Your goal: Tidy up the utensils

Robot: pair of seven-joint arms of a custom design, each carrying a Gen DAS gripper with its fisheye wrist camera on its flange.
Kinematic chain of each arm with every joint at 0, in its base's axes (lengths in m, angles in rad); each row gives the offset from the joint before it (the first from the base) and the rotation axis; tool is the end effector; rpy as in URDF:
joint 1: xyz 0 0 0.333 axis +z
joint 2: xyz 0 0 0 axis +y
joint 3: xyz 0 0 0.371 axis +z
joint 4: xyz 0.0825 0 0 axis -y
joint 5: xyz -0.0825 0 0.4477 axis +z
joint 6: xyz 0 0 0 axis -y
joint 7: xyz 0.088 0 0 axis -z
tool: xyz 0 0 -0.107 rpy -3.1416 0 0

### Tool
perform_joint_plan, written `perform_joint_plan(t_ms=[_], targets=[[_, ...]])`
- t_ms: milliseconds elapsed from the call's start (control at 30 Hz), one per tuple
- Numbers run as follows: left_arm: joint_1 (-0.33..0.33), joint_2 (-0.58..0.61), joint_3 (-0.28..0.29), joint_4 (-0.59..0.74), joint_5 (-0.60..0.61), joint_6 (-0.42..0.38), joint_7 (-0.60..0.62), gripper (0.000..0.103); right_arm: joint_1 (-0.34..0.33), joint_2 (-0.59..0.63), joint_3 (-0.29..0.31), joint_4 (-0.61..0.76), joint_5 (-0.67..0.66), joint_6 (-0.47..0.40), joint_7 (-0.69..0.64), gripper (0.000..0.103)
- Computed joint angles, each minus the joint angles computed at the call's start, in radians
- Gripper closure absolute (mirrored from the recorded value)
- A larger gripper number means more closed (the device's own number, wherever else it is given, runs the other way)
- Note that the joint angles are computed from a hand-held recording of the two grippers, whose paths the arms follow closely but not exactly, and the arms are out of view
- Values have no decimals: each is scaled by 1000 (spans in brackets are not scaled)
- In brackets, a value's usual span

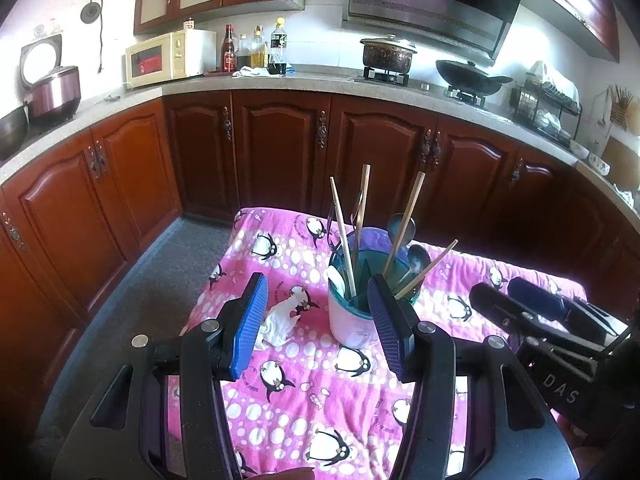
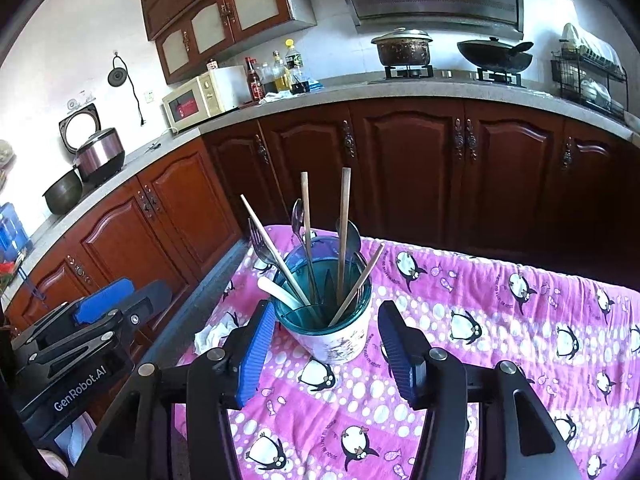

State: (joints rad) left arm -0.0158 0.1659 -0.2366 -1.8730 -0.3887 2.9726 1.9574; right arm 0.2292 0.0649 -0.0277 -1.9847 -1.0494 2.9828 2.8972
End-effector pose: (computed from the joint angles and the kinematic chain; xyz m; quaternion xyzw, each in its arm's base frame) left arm 0.7009 -0.1424 0.5615 -0.5394 0.7054 -0.3889 0.2454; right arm 0.6383 0.1927 0.5406 -0.5673 0.6637 -0.3022 0.3826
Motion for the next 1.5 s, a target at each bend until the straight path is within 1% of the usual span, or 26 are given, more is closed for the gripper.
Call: perform_joint_plan(t_ms=[233, 533, 1100, 1300, 1500], targets=[[-2, -3, 2, -4, 7, 7, -7, 51, 3, 1, 2, -3, -1, -2, -7, 51], [-1, -3, 1, -6, 11, 10, -7, 51, 5, 3, 1, -7, 28, -1, -34, 50], [-6, -4, 4, -12, 27, 6, -14, 51, 10, 7, -5, -14, 33, 7, -33, 50], [-8, -3, 7, -14, 39, 9, -26, 51, 11, 14, -5, -13, 75, 9, -68, 50], [-12, 2, 10, -13, 59, 14, -45, 51, 16, 18, -11, -10, 85, 10, -78, 50]])
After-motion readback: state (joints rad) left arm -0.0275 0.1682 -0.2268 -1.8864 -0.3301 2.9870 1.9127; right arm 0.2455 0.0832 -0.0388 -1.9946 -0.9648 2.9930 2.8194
